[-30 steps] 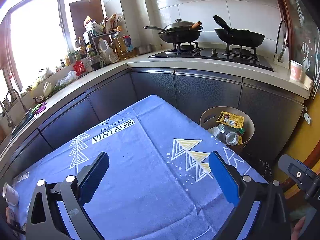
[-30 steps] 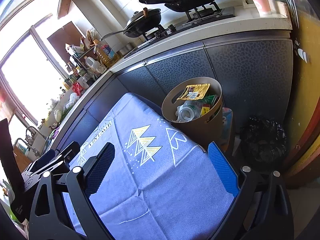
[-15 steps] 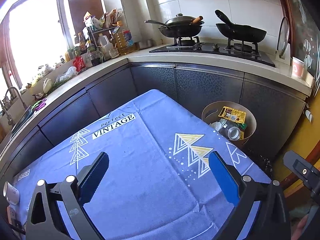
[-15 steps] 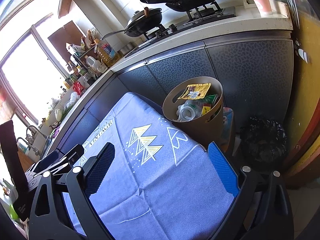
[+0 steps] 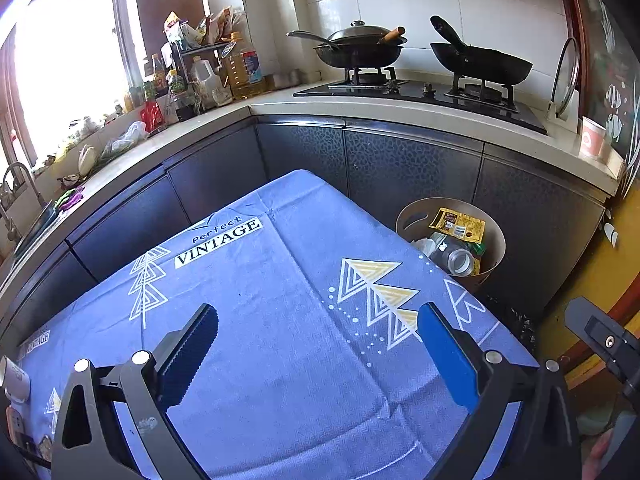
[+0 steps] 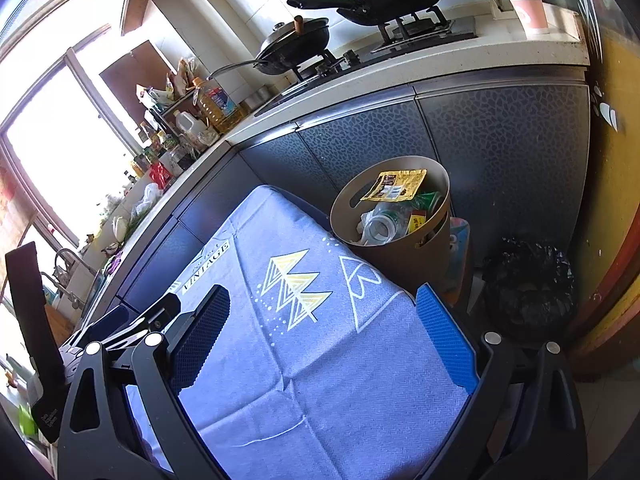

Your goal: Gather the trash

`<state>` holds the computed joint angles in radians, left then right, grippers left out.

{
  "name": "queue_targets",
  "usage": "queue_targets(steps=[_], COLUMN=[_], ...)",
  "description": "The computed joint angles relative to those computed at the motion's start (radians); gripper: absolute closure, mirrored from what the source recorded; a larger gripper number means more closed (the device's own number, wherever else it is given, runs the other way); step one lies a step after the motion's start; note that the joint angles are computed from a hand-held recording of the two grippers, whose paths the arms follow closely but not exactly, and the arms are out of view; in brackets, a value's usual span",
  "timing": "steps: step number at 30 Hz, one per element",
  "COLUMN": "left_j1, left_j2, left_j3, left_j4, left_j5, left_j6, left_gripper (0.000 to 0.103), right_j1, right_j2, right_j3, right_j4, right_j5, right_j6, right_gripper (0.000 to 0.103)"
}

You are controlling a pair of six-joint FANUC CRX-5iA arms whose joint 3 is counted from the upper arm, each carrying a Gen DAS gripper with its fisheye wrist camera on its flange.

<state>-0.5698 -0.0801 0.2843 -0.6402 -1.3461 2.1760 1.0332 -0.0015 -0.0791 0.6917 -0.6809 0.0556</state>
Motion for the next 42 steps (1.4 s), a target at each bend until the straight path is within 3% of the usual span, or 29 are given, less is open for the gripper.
queue_targets(steps=[24,42], left_j1=[0.009,0.027], left_j2=[0.013,-0.021], left_j3=[0.006,-0.035], left_j4=[0.056,0.084], left_j5=[-0.003,0.029], left_j6=[-0.024,-0.033], left_gripper=[0.004,0.004], right_j1=[-0.012,0.013], right_j2=[-0.009,0.019], right_j3=[-0.018,0.034], right_j4=[-0.031,-0.036], right_j5=[0.016,-0.062], right_j6=[-0.007,0.032], right_gripper=[0.01,0.01])
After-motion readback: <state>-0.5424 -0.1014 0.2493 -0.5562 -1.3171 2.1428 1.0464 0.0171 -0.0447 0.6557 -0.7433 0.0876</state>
